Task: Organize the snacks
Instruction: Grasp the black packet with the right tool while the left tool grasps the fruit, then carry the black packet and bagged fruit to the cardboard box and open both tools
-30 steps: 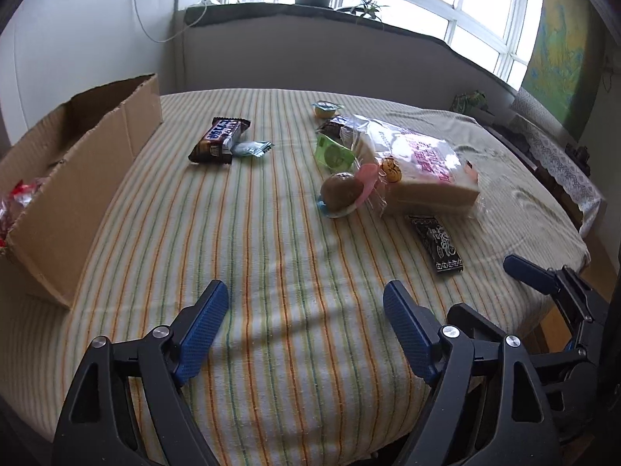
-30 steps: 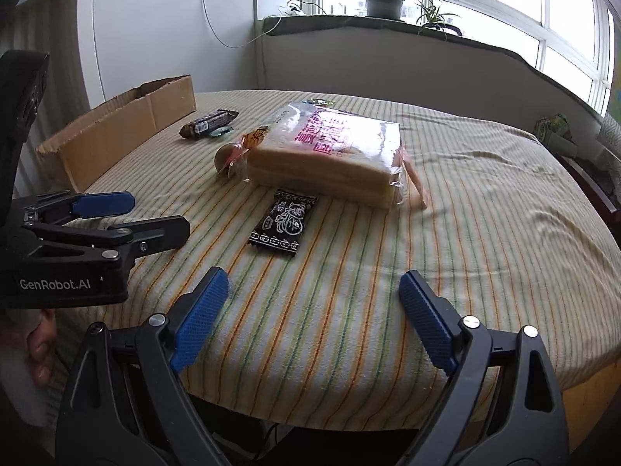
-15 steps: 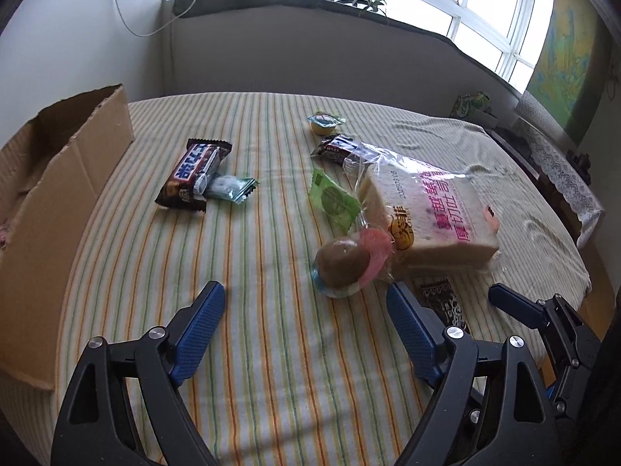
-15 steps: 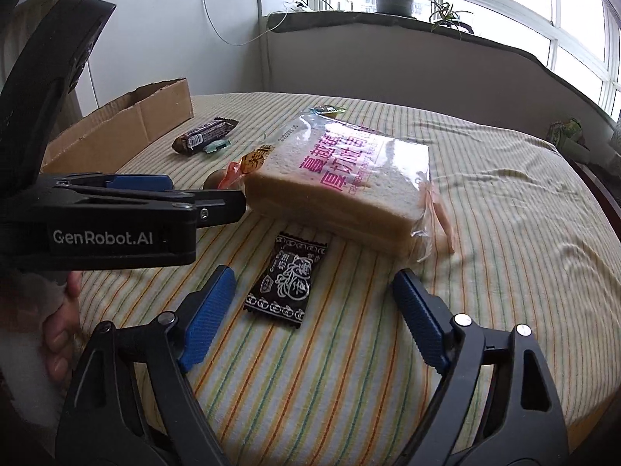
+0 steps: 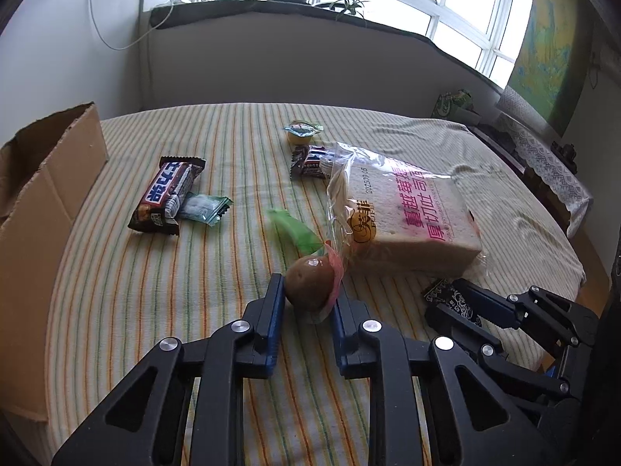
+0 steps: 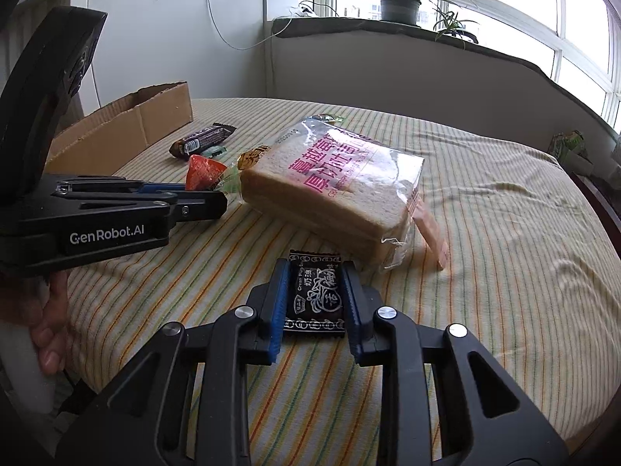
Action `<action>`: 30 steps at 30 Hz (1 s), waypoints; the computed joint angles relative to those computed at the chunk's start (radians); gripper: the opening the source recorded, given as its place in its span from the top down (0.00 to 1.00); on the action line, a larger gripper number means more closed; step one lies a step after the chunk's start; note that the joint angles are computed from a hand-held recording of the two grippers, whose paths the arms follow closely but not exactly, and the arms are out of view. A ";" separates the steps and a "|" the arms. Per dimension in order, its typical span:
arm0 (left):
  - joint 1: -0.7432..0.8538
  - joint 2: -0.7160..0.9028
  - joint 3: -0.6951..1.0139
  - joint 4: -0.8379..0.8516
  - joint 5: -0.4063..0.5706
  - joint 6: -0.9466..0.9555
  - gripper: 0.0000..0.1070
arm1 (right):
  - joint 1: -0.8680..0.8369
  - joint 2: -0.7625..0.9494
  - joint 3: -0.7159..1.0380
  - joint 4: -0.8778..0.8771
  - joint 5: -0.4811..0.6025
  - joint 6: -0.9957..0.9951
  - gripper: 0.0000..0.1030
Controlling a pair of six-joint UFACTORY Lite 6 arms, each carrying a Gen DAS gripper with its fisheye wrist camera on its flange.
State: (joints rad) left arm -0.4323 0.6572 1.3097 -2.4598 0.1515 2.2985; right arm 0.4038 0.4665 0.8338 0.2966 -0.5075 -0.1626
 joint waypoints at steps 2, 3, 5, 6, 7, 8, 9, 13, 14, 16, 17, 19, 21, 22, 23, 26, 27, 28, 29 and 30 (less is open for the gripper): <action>0.001 -0.013 -0.018 -0.009 0.006 0.008 0.81 | 0.003 -0.009 -0.014 -0.005 -0.006 0.014 0.74; 0.003 -0.021 -0.029 -0.010 0.011 0.009 0.81 | 0.004 -0.014 -0.021 -0.005 -0.008 0.018 0.74; 0.003 -0.037 -0.051 -0.026 0.018 0.025 0.81 | 0.010 -0.024 -0.035 0.003 -0.013 0.017 0.74; 0.004 -0.045 -0.062 -0.041 0.021 0.039 0.81 | 0.014 -0.027 -0.039 0.011 -0.014 0.013 0.74; 0.005 -0.053 -0.075 -0.051 0.027 0.046 0.81 | 0.016 -0.029 -0.042 0.013 -0.015 0.012 0.74; 0.005 -0.058 -0.084 -0.051 0.029 0.044 0.81 | 0.017 -0.032 -0.045 0.014 -0.016 0.013 0.74; 0.004 -0.064 -0.093 -0.060 0.030 0.048 0.81 | 0.018 -0.033 -0.047 0.013 -0.017 0.015 0.74; 0.004 -0.078 -0.119 -0.109 0.039 0.092 0.81 | 0.015 -0.033 -0.049 -0.001 -0.020 0.033 0.74; 0.004 -0.079 -0.123 -0.115 0.040 0.099 0.81 | 0.015 -0.032 -0.051 -0.006 -0.023 0.040 0.74; 0.001 -0.075 -0.117 -0.125 0.037 0.105 0.81 | 0.012 -0.034 -0.054 -0.018 -0.026 0.057 0.74; 0.002 -0.076 -0.118 -0.120 0.038 0.099 0.81 | 0.009 -0.037 -0.058 -0.029 -0.029 0.069 0.74; 0.002 -0.077 -0.119 -0.115 0.039 0.091 0.82 | 0.006 -0.043 -0.066 -0.044 -0.038 0.088 0.74; 0.002 -0.080 -0.120 -0.119 0.039 0.093 0.82 | 0.007 -0.056 -0.077 -0.044 -0.043 0.091 0.74; 0.002 -0.084 -0.124 -0.129 0.040 0.102 0.82 | 0.008 -0.064 -0.084 -0.045 -0.046 0.093 0.74; 0.002 -0.093 -0.130 -0.136 0.042 0.107 0.82 | 0.008 -0.075 -0.092 -0.045 -0.048 0.096 0.74; -0.001 -0.133 -0.161 -0.183 0.049 0.150 0.81 | 0.018 -0.125 -0.119 -0.025 -0.051 0.087 0.74; -0.003 -0.151 -0.172 -0.207 0.051 0.174 0.82 | 0.021 -0.147 -0.126 -0.016 -0.048 0.077 0.74; -0.006 -0.169 -0.182 -0.229 0.053 0.196 0.82 | 0.023 -0.171 -0.133 -0.004 -0.043 0.065 0.74; -0.007 -0.190 -0.192 -0.247 0.054 0.214 0.82 | 0.027 -0.201 -0.141 0.013 -0.038 0.048 0.74; -0.009 -0.213 -0.202 -0.262 0.055 0.230 0.81 | 0.032 -0.235 -0.149 0.033 -0.032 0.030 0.74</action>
